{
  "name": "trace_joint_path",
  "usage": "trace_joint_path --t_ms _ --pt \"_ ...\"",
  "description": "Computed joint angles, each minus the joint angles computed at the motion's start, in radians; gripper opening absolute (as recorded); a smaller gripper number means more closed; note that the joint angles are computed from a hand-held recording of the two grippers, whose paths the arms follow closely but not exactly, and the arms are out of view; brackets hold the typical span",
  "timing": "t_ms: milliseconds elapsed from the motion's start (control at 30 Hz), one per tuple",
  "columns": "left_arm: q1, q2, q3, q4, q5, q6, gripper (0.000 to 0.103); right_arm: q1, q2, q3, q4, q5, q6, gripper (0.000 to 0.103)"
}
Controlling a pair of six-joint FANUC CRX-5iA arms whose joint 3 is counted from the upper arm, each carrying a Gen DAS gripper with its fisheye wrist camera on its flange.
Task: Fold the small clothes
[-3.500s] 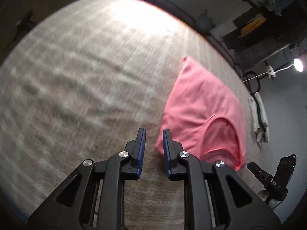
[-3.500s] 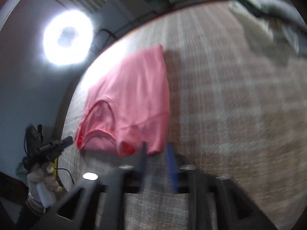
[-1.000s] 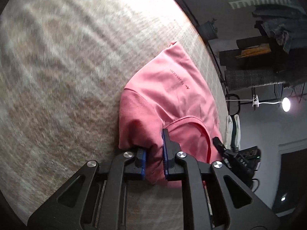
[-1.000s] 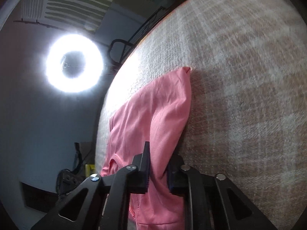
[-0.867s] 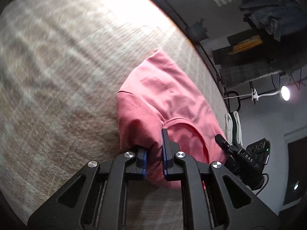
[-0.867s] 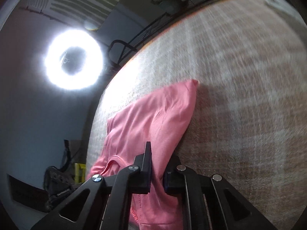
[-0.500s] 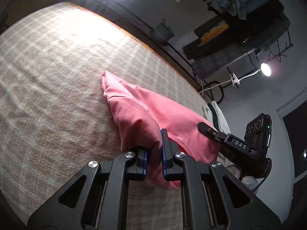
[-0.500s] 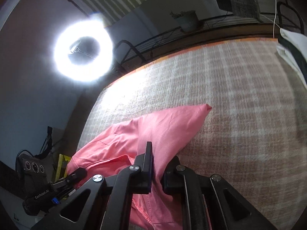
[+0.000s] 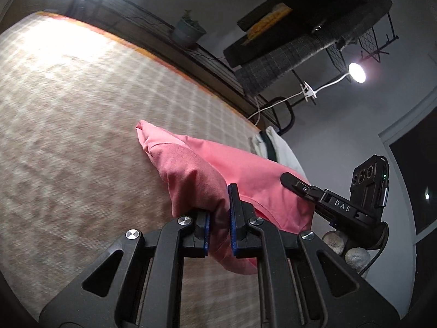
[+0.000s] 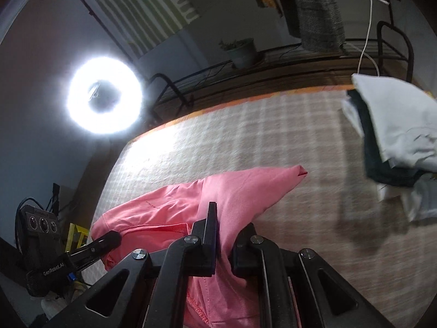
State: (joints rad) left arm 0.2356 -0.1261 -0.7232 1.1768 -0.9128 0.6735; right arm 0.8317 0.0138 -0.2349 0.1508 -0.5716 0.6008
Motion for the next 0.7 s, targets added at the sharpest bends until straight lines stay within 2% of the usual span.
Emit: trace_joint_path --t_ms 300,500,600,700 --pt "-0.292 0.101 0.163 0.108 0.195 -0.002 0.009 -0.174 -0.090 -0.015 0.049 -0.019 0.120 0.005" --pt "-0.471 0.236 0.340 0.106 0.340 0.009 0.009 -0.317 -0.127 -0.051 0.090 0.049 0.166 0.005" --pt "-0.547 0.305 0.405 0.167 0.383 -0.014 0.009 -0.383 -0.143 -0.079 0.125 0.095 0.178 0.005" --pt "-0.629 0.347 0.424 0.227 0.478 -0.064 0.009 -0.457 -0.136 -0.078 0.061 0.133 0.268 0.005"
